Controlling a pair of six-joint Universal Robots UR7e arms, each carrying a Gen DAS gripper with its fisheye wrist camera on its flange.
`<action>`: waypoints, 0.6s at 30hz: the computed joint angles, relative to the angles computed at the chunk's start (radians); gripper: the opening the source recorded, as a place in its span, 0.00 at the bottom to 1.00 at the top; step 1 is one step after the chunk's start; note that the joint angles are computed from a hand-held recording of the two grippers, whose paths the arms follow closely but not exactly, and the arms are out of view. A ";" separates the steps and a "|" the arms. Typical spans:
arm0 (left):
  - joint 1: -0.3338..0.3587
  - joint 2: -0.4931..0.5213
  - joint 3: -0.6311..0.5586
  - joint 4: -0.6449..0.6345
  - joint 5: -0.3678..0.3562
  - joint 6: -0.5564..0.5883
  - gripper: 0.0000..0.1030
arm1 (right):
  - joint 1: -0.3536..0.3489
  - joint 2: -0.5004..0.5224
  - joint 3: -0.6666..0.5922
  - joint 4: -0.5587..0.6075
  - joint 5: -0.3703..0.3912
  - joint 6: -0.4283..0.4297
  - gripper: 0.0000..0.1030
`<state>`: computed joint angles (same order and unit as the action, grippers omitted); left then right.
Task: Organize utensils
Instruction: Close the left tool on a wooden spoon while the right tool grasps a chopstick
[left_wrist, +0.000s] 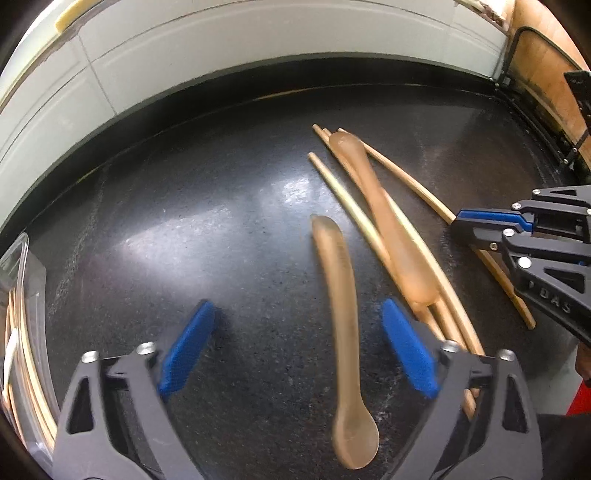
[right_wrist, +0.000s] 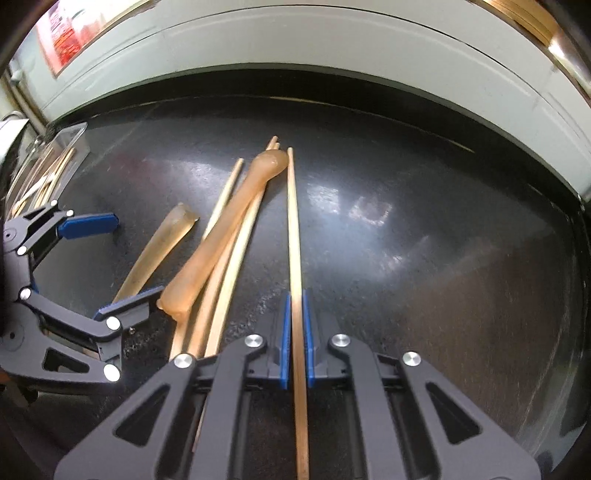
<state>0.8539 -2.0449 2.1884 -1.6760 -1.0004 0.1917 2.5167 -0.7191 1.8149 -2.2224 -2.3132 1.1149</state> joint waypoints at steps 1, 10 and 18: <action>-0.010 -0.010 0.007 -0.010 0.000 -0.001 0.60 | 0.001 -0.004 0.004 -0.002 0.004 0.016 0.07; -0.011 0.015 -0.051 0.067 -0.015 -0.146 0.12 | 0.016 -0.067 0.031 0.045 0.000 0.200 0.07; -0.087 -0.005 -0.166 0.223 0.019 -0.305 0.12 | 0.096 -0.101 -0.039 0.134 -0.009 0.289 0.07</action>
